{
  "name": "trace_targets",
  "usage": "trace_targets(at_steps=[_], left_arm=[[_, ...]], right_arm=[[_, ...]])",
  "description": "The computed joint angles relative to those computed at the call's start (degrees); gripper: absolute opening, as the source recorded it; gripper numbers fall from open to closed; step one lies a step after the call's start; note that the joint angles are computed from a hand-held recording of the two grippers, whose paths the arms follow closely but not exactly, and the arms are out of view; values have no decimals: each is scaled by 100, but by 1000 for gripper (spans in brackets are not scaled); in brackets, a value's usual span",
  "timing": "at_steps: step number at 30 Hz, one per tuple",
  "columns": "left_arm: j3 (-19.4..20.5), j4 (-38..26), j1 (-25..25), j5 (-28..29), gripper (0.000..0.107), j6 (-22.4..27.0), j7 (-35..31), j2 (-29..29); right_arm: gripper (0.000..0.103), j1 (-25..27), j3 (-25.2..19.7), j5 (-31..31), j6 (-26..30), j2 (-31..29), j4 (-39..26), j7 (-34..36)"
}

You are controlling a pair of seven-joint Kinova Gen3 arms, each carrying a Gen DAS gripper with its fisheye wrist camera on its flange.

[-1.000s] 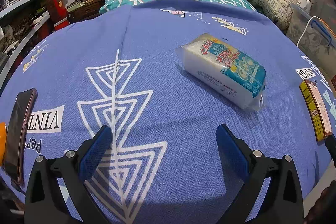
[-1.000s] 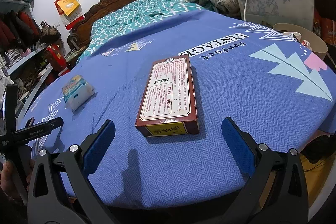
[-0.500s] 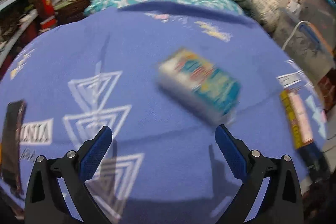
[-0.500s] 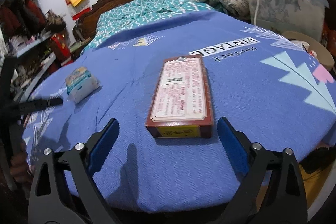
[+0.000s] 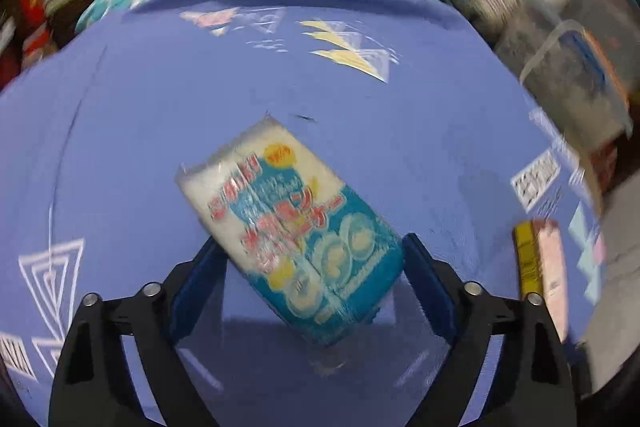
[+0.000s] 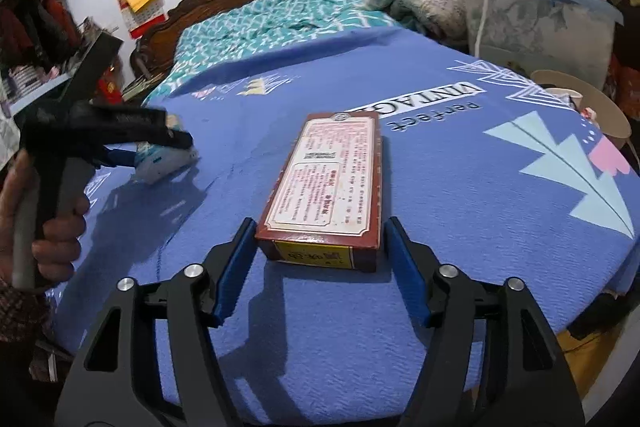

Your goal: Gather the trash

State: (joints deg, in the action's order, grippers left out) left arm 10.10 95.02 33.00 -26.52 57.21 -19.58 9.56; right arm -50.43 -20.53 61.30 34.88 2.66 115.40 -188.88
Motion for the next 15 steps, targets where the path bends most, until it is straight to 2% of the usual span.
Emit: trace_targets(at_steps=[3, 8, 10, 14, 15], left_arm=[[431, 3, -163, 20, 79, -279, -362, 23], [199, 253, 353, 203, 79, -598, -775, -142], [365, 463, 232, 346, 81, -758, -1147, -335], [394, 476, 366, 228, 95, -306, -1161, -490], [420, 493, 309, 264, 94, -266, -1077, -570]], right_arm=[[71, -1, -8, 83, 97, -46, 83, -248], [70, -80, -69, 311, 780, -35, 69, -614], [71, -6, -31, 425, 779, -143, 203, -977], [80, 188, -95, 575, 527, -290, 375, -1202], [82, 203, -127, 619, 520, -289, 384, -1214]])
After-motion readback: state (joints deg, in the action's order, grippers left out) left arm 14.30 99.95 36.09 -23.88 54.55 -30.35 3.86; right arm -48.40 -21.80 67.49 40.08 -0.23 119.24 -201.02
